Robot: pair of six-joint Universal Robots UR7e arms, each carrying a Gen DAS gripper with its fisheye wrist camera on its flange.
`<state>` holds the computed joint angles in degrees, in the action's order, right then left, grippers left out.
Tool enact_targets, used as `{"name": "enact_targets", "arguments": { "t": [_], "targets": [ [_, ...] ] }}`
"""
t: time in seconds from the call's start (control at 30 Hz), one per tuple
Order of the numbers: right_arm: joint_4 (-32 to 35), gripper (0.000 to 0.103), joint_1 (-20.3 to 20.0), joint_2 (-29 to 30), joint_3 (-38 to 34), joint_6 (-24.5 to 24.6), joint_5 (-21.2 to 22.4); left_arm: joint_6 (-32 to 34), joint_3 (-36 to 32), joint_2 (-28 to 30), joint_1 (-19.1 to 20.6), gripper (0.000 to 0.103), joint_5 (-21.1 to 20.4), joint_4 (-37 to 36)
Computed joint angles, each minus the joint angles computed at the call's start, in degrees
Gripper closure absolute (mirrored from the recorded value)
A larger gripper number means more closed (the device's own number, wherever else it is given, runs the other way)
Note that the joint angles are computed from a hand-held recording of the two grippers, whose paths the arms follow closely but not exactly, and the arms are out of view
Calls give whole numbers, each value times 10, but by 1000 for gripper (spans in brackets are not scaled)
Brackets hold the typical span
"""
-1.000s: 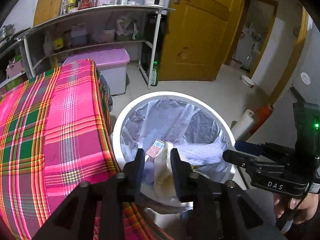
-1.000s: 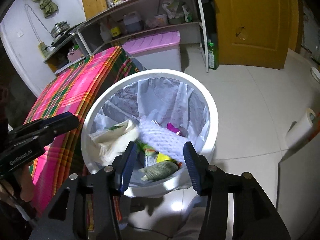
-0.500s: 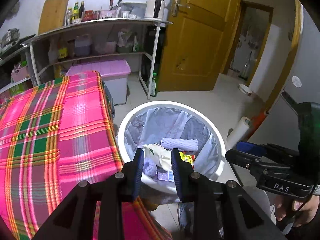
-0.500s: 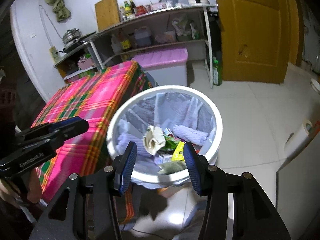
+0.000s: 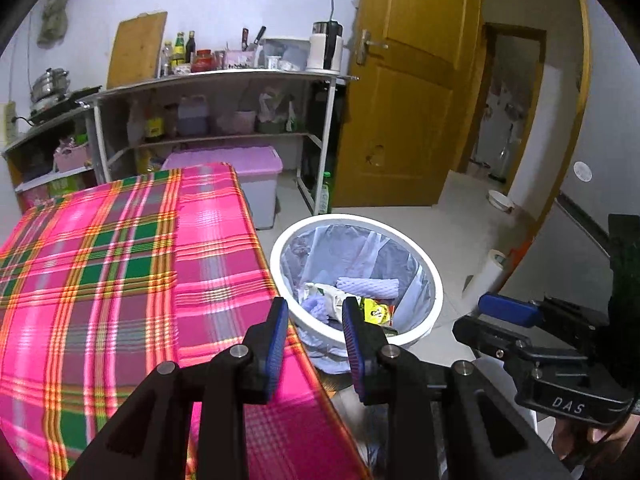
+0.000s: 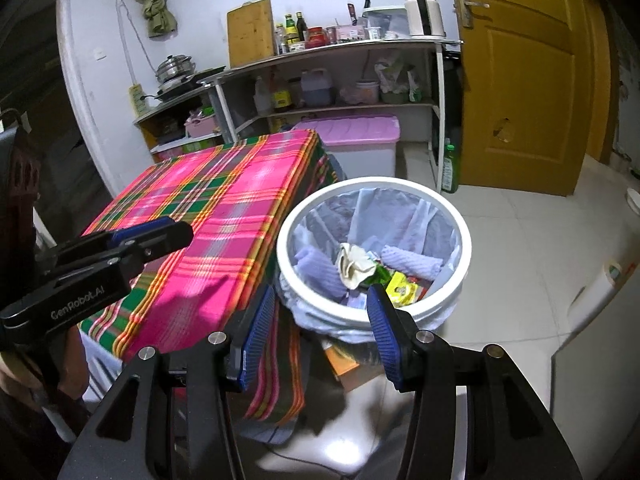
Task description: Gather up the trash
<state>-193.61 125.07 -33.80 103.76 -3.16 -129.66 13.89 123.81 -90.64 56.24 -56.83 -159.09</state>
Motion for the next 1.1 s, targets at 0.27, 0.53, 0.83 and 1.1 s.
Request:
{"name": "enact_targets", "arguments": {
  "t": [0.27, 0.53, 0.83, 1.1],
  "targets": [
    [-14, 54, 20, 7, 13, 3, -20, -2, 40, -49, -22, 75, 17, -8],
    [-16, 54, 27, 5, 21, 7, -27, -9, 62, -81, -32, 75, 29, 0],
    [-21, 54, 29, 7, 22, 4, -29, -15, 72, -93, -35, 75, 37, 4],
    [-21, 54, 31, 6, 24, 6, -29, -12, 73, -96, -36, 75, 40, 2]
  ]
}}
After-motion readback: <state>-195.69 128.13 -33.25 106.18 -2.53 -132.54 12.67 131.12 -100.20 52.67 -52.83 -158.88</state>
